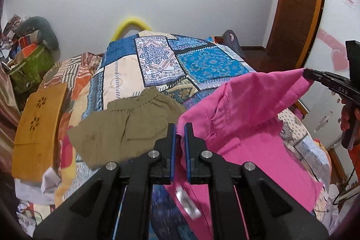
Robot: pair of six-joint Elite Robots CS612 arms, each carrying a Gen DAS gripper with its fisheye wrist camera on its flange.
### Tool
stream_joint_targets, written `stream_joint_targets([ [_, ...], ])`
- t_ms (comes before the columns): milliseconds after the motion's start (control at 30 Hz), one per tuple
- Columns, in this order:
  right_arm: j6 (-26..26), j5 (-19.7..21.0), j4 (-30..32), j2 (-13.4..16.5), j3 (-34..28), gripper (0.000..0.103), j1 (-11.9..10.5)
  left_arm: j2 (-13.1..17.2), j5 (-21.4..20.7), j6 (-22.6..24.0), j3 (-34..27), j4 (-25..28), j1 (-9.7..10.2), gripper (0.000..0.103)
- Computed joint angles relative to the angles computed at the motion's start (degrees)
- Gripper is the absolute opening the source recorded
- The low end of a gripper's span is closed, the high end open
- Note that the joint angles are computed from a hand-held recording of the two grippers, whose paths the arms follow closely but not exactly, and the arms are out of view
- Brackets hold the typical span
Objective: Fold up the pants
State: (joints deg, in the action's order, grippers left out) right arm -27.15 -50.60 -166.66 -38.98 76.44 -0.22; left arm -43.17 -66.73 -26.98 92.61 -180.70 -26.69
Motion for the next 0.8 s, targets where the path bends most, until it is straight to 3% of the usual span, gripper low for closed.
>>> stream_joint_targets([
  [267,-1.4,3.8,-2.5,-4.4,9.2,0.005,-2.0,-3.2,0.7,-2.7,7.1,-2.2,-3.44,0.006],
  [600,-4.5,3.3,-1.2,-8.1,17.4,0.005,-3.7,-4.4,-1.6,-6.8,13.6,-5.0,-7.21,0.006],
  [800,-6.4,0.6,-1.3,-9.4,22.0,0.005,-4.5,-3.9,-3.6,-7.5,15.3,-4.1,-8.76,0.006],
])
